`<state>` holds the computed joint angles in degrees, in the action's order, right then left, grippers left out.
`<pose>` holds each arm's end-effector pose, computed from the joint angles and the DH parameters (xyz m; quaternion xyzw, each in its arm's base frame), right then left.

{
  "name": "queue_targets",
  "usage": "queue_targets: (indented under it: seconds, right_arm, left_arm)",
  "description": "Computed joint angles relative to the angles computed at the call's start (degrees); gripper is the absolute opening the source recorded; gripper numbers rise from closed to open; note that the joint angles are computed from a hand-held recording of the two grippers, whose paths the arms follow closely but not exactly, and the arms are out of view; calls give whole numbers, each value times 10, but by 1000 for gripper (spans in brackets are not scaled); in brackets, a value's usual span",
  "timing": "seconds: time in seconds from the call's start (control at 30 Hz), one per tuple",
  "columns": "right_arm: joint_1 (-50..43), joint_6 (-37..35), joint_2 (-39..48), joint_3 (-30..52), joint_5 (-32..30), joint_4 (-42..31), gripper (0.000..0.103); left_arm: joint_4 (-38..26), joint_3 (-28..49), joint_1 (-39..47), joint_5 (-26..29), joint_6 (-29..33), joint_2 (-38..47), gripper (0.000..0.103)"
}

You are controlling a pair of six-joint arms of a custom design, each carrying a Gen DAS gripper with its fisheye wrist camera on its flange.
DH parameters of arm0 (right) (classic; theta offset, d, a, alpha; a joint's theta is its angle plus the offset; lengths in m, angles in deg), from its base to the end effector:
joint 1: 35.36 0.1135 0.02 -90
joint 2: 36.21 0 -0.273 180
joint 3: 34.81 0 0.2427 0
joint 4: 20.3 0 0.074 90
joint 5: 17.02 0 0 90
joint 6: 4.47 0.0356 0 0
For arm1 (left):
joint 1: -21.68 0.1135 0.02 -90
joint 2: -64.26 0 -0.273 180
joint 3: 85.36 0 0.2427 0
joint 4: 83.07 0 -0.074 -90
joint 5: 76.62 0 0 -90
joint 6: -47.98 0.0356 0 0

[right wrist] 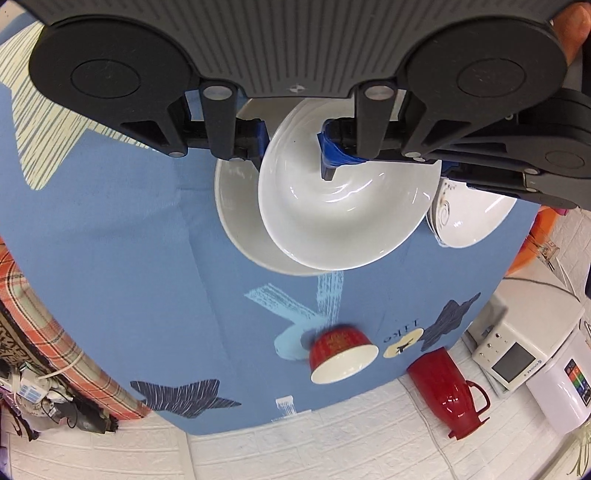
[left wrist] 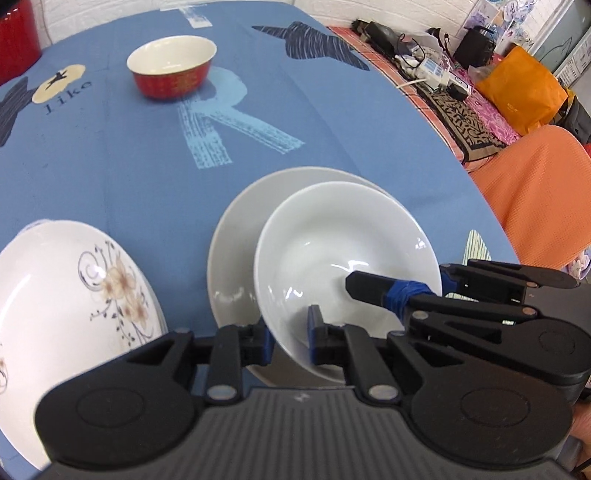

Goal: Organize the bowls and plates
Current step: 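Lower the small floral bowl into the large white bowl and open both grippers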

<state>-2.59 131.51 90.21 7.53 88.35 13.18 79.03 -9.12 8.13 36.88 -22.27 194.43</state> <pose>0.2371 0.1414 0.0081 0.1521 0.9216 0.1146 0.3381 0.3586 -0.1010 0.0246 0.3078 0.9170 -0.1924 0.1652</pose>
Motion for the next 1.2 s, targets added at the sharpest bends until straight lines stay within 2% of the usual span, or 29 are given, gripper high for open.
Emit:
queue_targets:
  seconds: [0.13,0.27,0.37,0.4,0.47,0.67,0.73,0.8,1.03,1.13,1.2]
  right_arm:
    - [-9,-15,-1,10,-16,-14,12]
    - [-15,-31,-9,29,-26,-59,14]
    - [-22,-33,-12,36,-35,-77,14]
    - [-22,-31,-13,41,-33,-89,13]
    - [-20,-31,-15,50,-28,-110,13]
    - [-14,-15,-26,64,3,-149,15]
    - [-17,-11,-30,60,1,-146,16]
    - [-12,-5,-36,57,19,-147,16]
    - [-12,-17,-57,64,53,-167,21]
    - [-19,-27,-75,57,68,-162,22]
    - [-36,-40,-92,54,66,-152,23]
  left_arm:
    - [-19,19,5,2,13,9,8]
    - [-36,37,7,11,12,19,9]
    - [-52,47,12,20,16,23,13]
    - [-57,51,15,25,19,25,20]
    - [-74,61,24,38,29,30,23]
    - [-99,66,42,72,60,26,43]
    - [-94,59,45,76,67,17,58]
    - [-128,76,56,97,87,19,65]
    - [-178,93,79,117,127,9,66]
    - [-167,86,94,104,134,-17,67]
    - [-178,108,112,113,137,-20,68]
